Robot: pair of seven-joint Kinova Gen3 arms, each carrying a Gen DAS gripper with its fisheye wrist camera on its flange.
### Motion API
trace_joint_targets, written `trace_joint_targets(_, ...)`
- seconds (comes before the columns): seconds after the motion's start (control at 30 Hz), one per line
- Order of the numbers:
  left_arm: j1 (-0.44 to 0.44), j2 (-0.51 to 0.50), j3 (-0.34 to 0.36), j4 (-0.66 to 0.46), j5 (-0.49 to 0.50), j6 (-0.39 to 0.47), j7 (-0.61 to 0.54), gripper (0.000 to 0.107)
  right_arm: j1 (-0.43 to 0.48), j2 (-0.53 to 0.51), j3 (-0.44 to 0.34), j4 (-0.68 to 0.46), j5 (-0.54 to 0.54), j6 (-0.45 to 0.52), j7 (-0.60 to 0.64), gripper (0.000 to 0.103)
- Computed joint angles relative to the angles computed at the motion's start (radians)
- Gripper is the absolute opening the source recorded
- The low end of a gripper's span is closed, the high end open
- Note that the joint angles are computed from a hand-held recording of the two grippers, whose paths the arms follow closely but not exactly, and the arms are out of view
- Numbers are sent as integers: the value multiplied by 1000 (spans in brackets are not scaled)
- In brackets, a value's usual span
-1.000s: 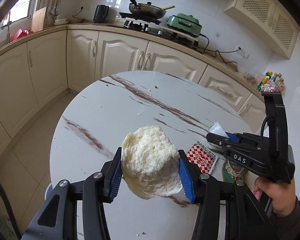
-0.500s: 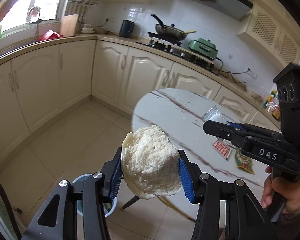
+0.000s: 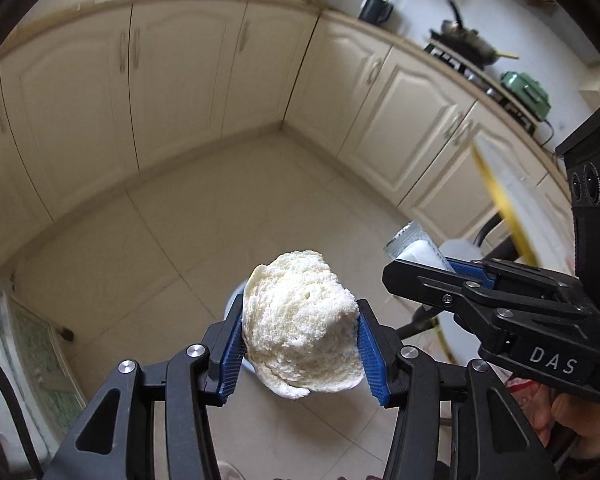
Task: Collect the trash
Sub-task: 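Carry the bun and white scrap to the blue bucket, then open both grippers over the blue bucket to drop the items, then move both tools back toward the table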
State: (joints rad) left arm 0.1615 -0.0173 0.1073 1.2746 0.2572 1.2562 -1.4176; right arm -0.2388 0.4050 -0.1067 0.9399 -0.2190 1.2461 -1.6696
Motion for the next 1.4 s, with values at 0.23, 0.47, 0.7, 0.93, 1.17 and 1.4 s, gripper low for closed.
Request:
trace_joint_targets(0.23,-18,164,5,9,77,-38,-75,47,-10,146,35,-60,73,43,-36,26)
trace_joint_targets(0.47,10,340,16,-156,19,7,-47,67,-12,193,51,-114,129,50,-30,50)
trace_joint_targets(0.7,33,313,-6,-168,-72,4,28,78,-63,178,75,-128,208,48,-60,61)
trace_joint_targets(0.93,65,180,-7,-144,-237,-35,142,78,-134,72,81,-99,287,10,-93,66)
trace_joint_targets(1.17,-45,48,242,-156,-486,-35,296,85,-240,-126,87,-21,466,-36,-173,80)
trace_joint_targets(1.4,-112,-83,549,-138,-771,-40,499,97,-329,-364,6,53,737,19,-337,102)
